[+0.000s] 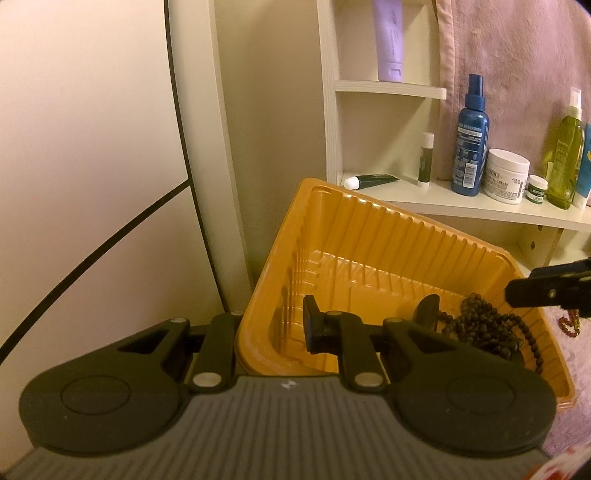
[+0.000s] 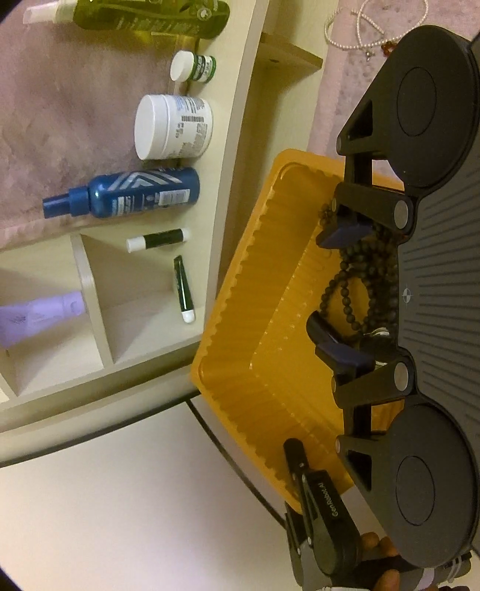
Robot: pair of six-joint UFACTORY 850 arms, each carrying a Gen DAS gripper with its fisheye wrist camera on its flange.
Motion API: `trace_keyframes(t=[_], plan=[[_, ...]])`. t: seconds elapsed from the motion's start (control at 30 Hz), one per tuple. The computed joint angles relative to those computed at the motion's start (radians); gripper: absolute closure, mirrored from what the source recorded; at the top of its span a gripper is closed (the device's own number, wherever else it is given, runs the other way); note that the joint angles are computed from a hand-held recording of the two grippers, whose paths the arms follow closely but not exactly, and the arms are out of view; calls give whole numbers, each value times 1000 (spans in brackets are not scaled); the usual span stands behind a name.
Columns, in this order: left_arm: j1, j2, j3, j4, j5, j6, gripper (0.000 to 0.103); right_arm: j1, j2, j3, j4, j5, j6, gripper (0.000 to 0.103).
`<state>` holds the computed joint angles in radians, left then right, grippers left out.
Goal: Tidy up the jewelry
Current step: 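Lower the dark bead necklace into the orange tray and open the right gripper, then move the right gripper to the red bead bracelet and grasp it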
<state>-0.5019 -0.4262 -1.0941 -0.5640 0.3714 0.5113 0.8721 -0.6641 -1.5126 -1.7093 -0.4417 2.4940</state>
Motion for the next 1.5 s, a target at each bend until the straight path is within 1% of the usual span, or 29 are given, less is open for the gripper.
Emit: trace_keyframes(t=[0.07,0.13,0.23,0.43,0.53,0.6,0.7,0.87,1.13,1.43,1.5], plan=[[0,-1,0,-4,0,6,87,7,23,35,-35,-26,58,44],[0,-1,-1,-2,-1,5,87,14,53,87,-92,-52,155,43],[0,-1,-1,-3,1,7,87,32,101,170,-104,-99,228,42],[-1,-5,-3,-17,1,19,87,67,178,311,35,-177,232,41],[-3,-7,-6,-36,1,41,87,70,203,363,99,-188,232,41],[-3,-10,-9,-41,0,47,87,70,209,381,163,-198,199,41],[-4,-12,-12,-52,0,62,87,64,215,406,194,-197,177,41],[-6,-14,-15,-75,-1,82,87,44,204,414,209,-184,164,41],[-5,-22,-25,-100,-9,113,87,10,154,371,212,-161,118,41],[-5,-24,-28,-98,-10,114,87,-11,104,319,218,-145,73,41],[-5,-24,-29,-97,-11,113,87,-10,89,306,217,-158,64,41]])
